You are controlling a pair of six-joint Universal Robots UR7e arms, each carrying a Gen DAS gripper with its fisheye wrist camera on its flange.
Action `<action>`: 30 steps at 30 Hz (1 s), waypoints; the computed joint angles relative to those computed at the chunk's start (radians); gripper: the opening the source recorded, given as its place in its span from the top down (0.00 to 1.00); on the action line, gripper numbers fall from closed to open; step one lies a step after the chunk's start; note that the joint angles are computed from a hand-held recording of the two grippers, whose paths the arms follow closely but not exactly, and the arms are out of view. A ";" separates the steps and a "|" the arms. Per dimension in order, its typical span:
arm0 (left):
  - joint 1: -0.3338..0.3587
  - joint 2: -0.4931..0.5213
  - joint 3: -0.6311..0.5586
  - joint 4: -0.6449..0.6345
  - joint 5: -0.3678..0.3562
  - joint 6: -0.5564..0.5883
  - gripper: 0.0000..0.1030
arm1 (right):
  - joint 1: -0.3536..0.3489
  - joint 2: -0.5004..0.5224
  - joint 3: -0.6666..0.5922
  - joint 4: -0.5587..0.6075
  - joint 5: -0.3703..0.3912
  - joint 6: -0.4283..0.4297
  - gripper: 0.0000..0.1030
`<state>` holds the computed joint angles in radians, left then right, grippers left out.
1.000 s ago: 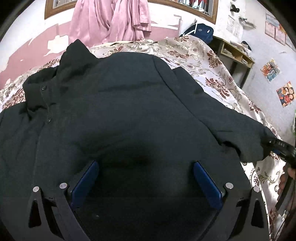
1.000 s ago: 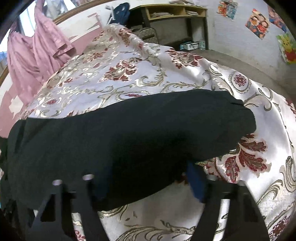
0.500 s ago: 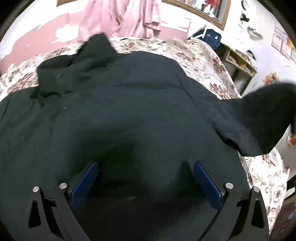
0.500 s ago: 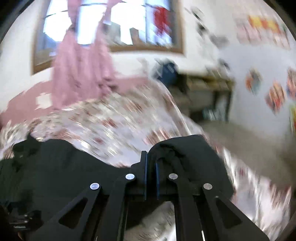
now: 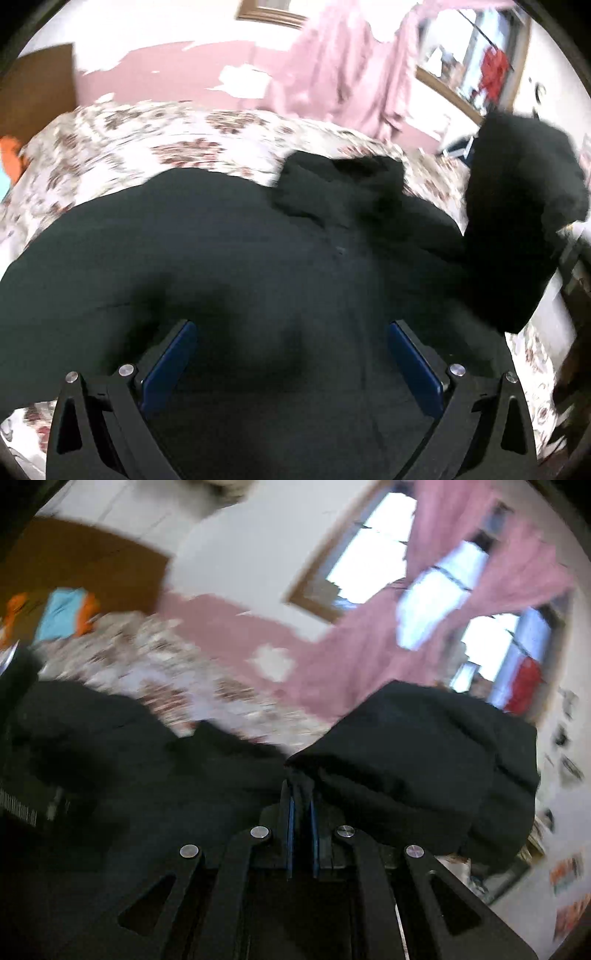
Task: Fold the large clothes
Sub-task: 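Grasp the sleeve cuff with the right gripper and fold it across the jacket body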
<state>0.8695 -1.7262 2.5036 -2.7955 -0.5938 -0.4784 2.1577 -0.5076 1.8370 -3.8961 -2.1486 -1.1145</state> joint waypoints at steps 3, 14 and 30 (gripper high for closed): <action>0.033 -0.092 0.035 0.009 -0.028 -0.003 0.01 | 0.025 0.068 -0.010 0.123 -0.067 0.028 0.93; 0.181 -0.048 0.062 -0.185 -0.246 0.188 0.00 | 0.025 0.093 0.143 0.379 -0.116 0.211 0.33; 0.077 0.095 -0.016 -0.050 0.080 0.034 0.97 | -0.094 -0.174 0.366 0.149 -0.112 0.335 0.32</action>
